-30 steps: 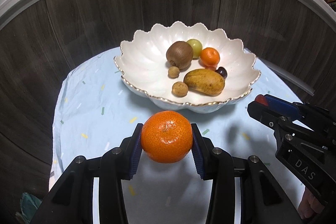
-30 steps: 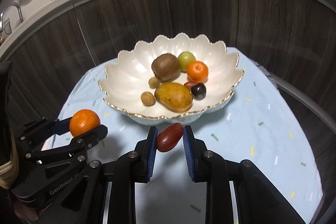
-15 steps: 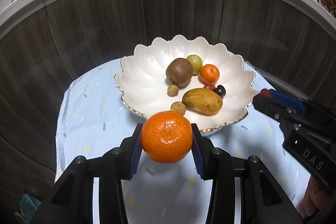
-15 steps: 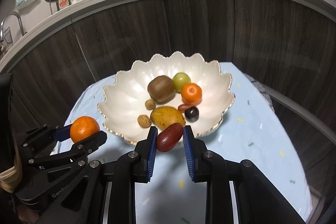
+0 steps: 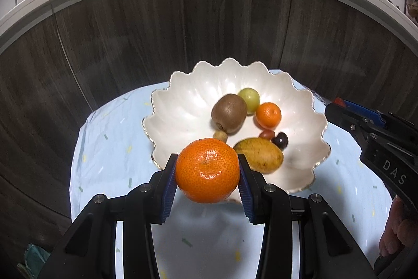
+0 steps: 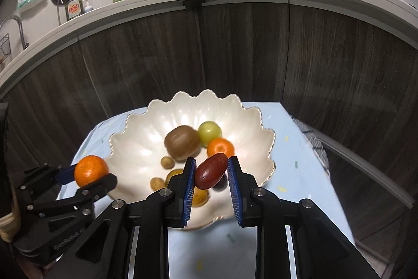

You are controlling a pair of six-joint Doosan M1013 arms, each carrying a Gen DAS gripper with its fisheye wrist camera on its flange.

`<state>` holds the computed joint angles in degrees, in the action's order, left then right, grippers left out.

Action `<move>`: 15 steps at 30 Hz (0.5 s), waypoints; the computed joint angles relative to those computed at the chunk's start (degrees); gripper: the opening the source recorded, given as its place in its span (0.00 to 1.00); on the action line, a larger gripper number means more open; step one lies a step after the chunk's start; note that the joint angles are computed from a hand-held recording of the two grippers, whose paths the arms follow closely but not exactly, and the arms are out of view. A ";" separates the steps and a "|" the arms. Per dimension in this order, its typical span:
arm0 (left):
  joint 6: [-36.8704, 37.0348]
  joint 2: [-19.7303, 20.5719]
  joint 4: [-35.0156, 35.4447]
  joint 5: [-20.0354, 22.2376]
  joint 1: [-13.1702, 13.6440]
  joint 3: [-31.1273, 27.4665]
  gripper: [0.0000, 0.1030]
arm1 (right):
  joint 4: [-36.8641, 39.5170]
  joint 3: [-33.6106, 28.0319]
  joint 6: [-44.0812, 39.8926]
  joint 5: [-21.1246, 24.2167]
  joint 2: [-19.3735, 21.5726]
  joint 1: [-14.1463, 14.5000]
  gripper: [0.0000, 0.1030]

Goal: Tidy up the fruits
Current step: 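Carry the mandarin and red oval fruit with both tools over the bowl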

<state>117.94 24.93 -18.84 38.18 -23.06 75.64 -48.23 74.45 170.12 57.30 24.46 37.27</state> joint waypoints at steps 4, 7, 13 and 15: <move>-1.70 1.14 1.07 0.56 -0.14 -1.70 0.41 | 1.14 -0.35 -1.36 -0.53 0.24 -0.94 0.25; -2.69 1.68 1.72 0.86 -0.23 -2.47 0.41 | 2.53 -0.52 -2.38 -0.96 0.46 -1.68 0.25; -5.38 3.27 3.16 1.82 -0.44 -4.38 0.41 | 4.70 -0.67 -4.14 -1.77 1.02 -2.85 0.25; -5.92 3.68 3.68 2.04 -0.52 -4.85 0.41 | 5.17 -0.64 -4.50 -2.08 1.14 -3.16 0.25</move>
